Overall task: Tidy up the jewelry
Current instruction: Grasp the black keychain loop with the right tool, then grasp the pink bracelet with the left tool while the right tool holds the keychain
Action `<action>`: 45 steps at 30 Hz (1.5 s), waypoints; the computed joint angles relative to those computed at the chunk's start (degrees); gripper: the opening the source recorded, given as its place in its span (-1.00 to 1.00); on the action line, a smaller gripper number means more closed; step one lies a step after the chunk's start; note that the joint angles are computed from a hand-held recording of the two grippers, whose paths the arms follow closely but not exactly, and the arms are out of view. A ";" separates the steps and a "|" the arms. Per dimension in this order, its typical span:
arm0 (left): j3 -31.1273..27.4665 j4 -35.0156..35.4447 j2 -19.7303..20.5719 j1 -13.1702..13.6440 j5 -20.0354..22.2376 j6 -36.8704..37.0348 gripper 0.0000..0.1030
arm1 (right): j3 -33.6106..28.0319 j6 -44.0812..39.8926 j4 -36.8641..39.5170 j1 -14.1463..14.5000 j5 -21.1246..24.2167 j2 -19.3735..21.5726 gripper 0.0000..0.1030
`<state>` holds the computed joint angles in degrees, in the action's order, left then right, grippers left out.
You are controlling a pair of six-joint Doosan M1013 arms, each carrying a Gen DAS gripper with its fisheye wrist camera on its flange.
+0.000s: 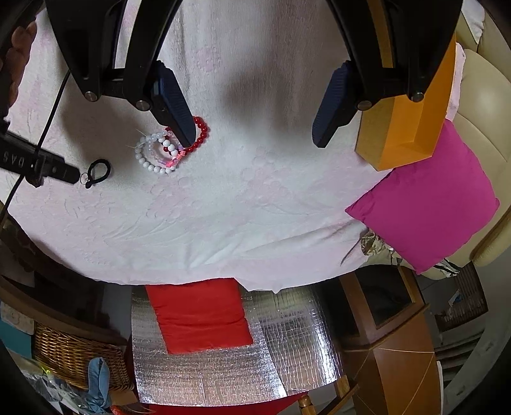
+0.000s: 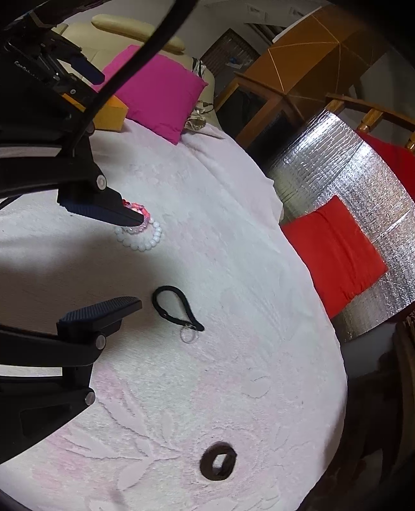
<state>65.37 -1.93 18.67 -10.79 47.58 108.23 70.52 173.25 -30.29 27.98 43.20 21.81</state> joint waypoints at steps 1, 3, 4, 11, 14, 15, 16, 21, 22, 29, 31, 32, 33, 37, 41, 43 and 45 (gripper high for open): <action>-0.13 -0.06 0.15 0.01 0.06 0.07 0.48 | -0.08 0.46 -0.61 -0.16 0.19 0.02 -0.03; -0.49 -0.33 0.60 0.01 0.30 0.33 0.48 | 0.13 1.30 -1.08 -0.60 -0.22 -0.12 -0.03; -0.82 -0.92 0.92 0.10 0.69 0.73 0.48 | 0.30 1.65 -1.09 -0.90 -0.37 -0.23 -0.03; -6.13 -9.32 5.60 1.21 7.45 5.37 0.48 | 2.96 7.86 -2.93 -3.10 -1.44 -1.83 -0.03; -9.03 -13.68 7.92 1.54 11.25 8.44 0.48 | 3.85 8.94 -1.67 -4.18 -2.97 -2.11 -0.03; -10.00 -14.89 8.67 1.54 12.54 9.58 0.48 | 3.77 8.60 -1.03 -4.38 -3.24 -2.01 -0.03; -10.78 -16.22 9.27 1.60 13.60 10.84 0.48 | 3.42 7.64 0.03 -4.60 -3.31 -1.73 -0.03; -14.41 -20.95 12.24 1.78 18.85 15.23 0.48 | -0.61 0.44 6.48 -5.32 -0.35 1.17 -0.03; -14.84 -21.84 12.65 1.82 19.57 15.98 0.48 | -1.55 -0.66 7.70 -5.46 0.73 1.86 -0.03; -18.30 -24.10 15.58 1.15 24.79 22.22 0.47 | -4.17 -3.74 11.86 -5.85 4.10 4.11 -0.03; -19.30 -23.79 16.44 0.95 26.16 22.53 0.37 | -4.75 -3.77 11.56 -5.67 5.40 4.54 -0.04; -19.82 -23.76 16.84 0.84 27.06 22.75 0.20 | -5.12 -3.70 11.14 -5.56 6.07 4.81 -0.12; -20.34 -23.82 17.26 0.72 28.11 23.17 0.02 | -5.40 -3.74 10.86 -5.49 6.55 5.02 -0.18; -20.71 -23.62 17.79 0.52 30.06 24.83 -0.31 | -6.63 -4.01 9.42 -5.24 8.68 5.85 -0.57; -20.35 -25.18 17.57 0.87 29.78 24.86 -0.71 | -6.21 -3.70 8.67 -5.16 8.79 5.52 -0.77; -19.92 -25.21 17.18 1.04 29.59 24.82 -0.76 | -6.03 -3.86 8.20 -5.05 8.58 5.26 -0.79; -19.26 -25.79 16.69 1.21 29.51 25.52 -0.81 | -5.56 -4.27 7.70 -4.94 7.23 4.84 -0.83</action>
